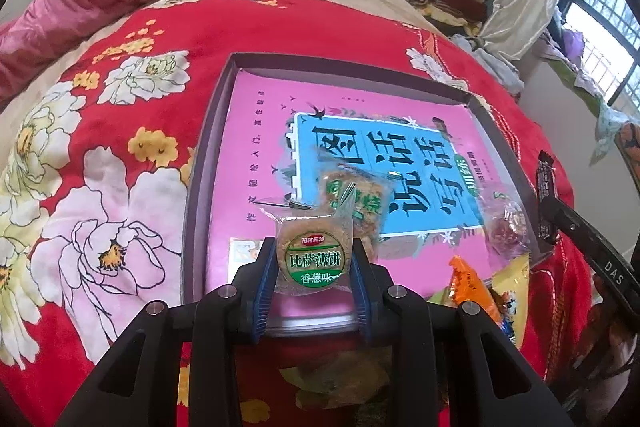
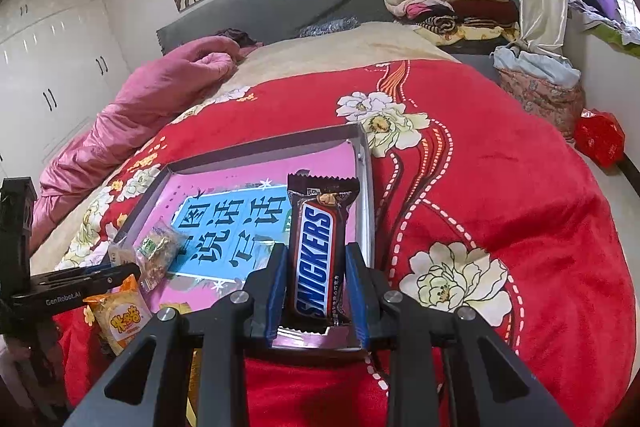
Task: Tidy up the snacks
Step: 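Carry the Snickers and biscuit pack into the tray and release both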
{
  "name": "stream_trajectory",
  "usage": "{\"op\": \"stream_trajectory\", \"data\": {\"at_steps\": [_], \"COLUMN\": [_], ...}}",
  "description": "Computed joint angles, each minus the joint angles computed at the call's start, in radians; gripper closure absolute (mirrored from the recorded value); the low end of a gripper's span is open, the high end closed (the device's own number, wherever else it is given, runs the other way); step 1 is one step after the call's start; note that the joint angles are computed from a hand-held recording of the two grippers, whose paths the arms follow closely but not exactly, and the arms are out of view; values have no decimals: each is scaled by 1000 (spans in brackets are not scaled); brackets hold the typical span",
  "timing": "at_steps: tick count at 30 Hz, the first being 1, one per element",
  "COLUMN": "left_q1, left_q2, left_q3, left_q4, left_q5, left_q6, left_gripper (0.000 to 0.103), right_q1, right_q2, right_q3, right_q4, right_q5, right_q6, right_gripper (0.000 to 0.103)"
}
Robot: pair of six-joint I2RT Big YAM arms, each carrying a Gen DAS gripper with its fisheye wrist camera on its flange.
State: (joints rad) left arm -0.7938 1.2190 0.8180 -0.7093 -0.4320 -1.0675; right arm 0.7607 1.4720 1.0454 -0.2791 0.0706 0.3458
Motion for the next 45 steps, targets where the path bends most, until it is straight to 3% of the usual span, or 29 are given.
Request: {"op": "stream_trajectory", "data": {"at_steps": [45], "left_q1": [5], "left_q2": [-30], "left_q3": [-19], "left_q4": [-24], "left_q5": [-1], "left_q6": [-19], "left_gripper": [66], "right_q1": [10], "right_q2": [-6], "right_q3": [-8], "right_q4": [-41], "right_q5": [17], "right_q6": [2], "right_gripper": [73]}}
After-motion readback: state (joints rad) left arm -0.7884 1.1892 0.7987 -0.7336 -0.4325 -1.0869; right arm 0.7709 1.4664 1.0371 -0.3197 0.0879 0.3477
